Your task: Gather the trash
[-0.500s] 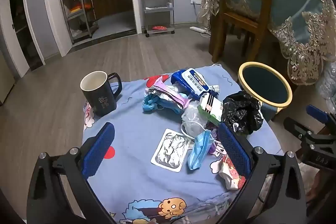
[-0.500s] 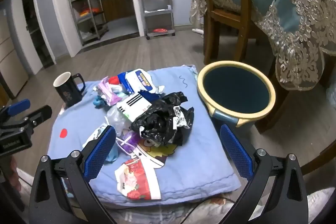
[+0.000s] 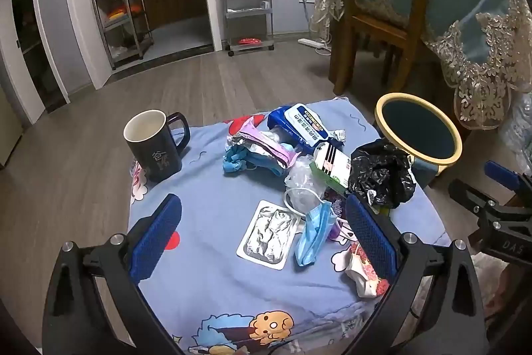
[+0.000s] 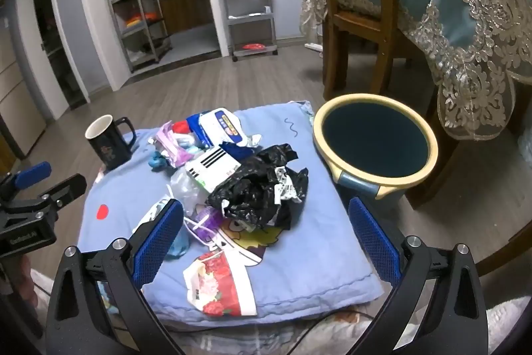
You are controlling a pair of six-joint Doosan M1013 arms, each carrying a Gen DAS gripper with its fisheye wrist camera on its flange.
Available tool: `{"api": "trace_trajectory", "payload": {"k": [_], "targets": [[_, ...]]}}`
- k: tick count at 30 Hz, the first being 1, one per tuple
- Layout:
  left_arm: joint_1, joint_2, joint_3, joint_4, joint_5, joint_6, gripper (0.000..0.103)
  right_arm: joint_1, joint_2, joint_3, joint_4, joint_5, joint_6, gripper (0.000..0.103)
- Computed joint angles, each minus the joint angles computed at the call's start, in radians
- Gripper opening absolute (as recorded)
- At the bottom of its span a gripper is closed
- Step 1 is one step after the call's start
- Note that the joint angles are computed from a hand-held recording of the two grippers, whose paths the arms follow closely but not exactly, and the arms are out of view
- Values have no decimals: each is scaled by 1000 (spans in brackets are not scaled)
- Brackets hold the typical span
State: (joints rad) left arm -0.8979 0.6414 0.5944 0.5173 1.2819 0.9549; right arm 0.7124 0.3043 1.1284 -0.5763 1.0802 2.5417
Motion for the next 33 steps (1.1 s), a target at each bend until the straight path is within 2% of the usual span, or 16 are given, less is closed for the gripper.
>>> {"api": "trace_trajectory", "payload": {"k": [1,2,12,33], "targets": [[-1,0,2,1,1,-2,97,0,-1,1,-1,-1,2,99],[4,13,-37,-10,26,21,97,0,-2,2,-1,-2,3,99],[4,17,-44,-13,40,30,97,2,4,-1,2,0,1,99],[5,20,-44,-16,41,32,97,-5,4,3,30,7,11,99]]}}
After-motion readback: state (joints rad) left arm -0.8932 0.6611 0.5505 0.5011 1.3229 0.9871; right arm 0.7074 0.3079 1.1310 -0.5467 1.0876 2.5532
